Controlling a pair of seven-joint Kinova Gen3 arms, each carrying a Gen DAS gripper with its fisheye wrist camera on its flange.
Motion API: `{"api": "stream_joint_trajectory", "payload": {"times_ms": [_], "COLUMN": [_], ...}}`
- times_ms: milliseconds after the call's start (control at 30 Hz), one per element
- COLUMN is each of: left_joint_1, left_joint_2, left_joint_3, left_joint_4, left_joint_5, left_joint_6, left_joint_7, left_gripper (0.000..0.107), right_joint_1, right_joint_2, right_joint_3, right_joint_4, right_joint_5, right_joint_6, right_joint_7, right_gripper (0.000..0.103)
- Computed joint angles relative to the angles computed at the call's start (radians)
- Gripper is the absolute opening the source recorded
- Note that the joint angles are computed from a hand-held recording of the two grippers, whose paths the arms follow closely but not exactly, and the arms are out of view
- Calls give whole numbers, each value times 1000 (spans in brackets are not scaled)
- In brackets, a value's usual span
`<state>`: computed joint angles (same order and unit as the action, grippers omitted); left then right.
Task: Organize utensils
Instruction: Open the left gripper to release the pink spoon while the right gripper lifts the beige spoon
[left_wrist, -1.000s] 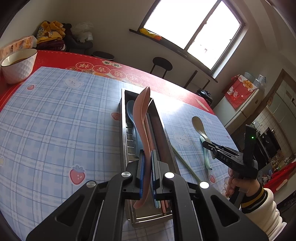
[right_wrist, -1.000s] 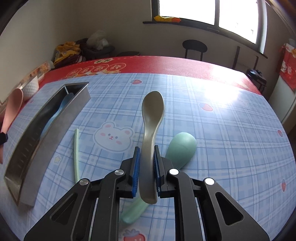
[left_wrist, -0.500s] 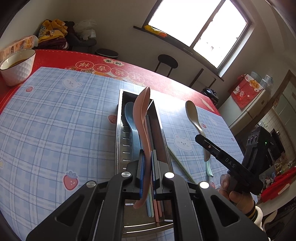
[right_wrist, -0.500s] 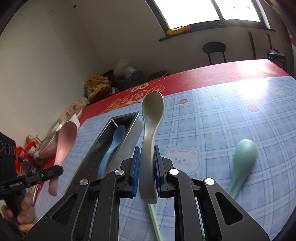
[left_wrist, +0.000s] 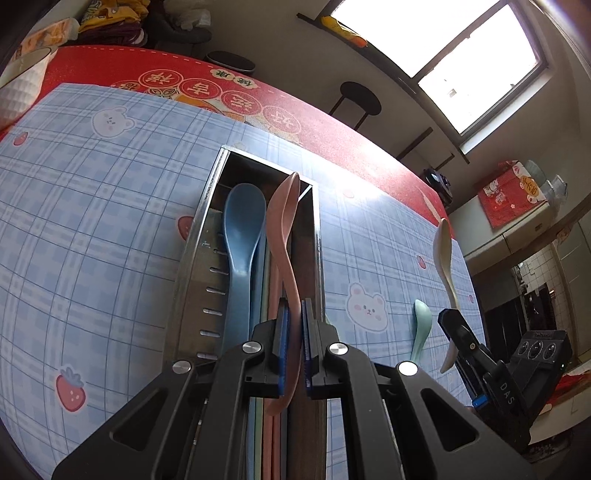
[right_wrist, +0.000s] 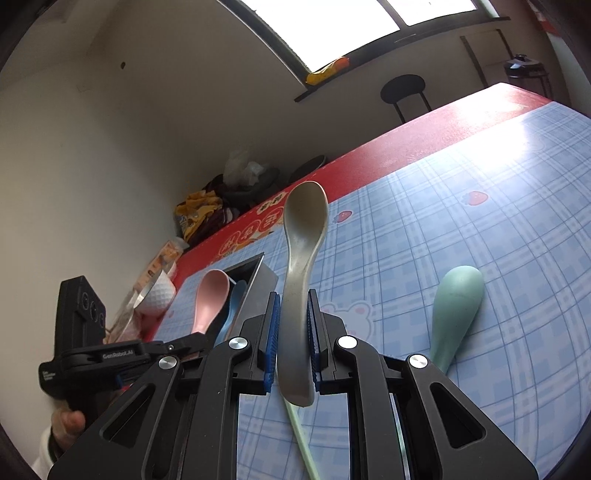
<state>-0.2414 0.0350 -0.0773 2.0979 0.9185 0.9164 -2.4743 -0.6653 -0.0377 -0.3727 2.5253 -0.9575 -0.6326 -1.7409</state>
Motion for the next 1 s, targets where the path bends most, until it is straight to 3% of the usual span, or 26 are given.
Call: {"api": "stream_joint_trajectory", "payload": {"times_ms": [733,1000], "left_joint_1": [61,69], "left_joint_2": [62,68], "left_joint_3": [57,69], "left_joint_4": [-110,-119], "left_joint_5": [-188,-221], "left_joint_6": [-59,-63], "left_joint_7": [253,280], "left_gripper": [7,7], "right_joint_1": [30,38], "right_joint_2": [-38,-41], "right_joint_3": [-26,-26], "right_joint_4": [35,36], "right_joint_5": [72,93], "right_joint_6": [-10,1], "right_joint_7": [-86,-103], "right_gripper": [14,14]}}
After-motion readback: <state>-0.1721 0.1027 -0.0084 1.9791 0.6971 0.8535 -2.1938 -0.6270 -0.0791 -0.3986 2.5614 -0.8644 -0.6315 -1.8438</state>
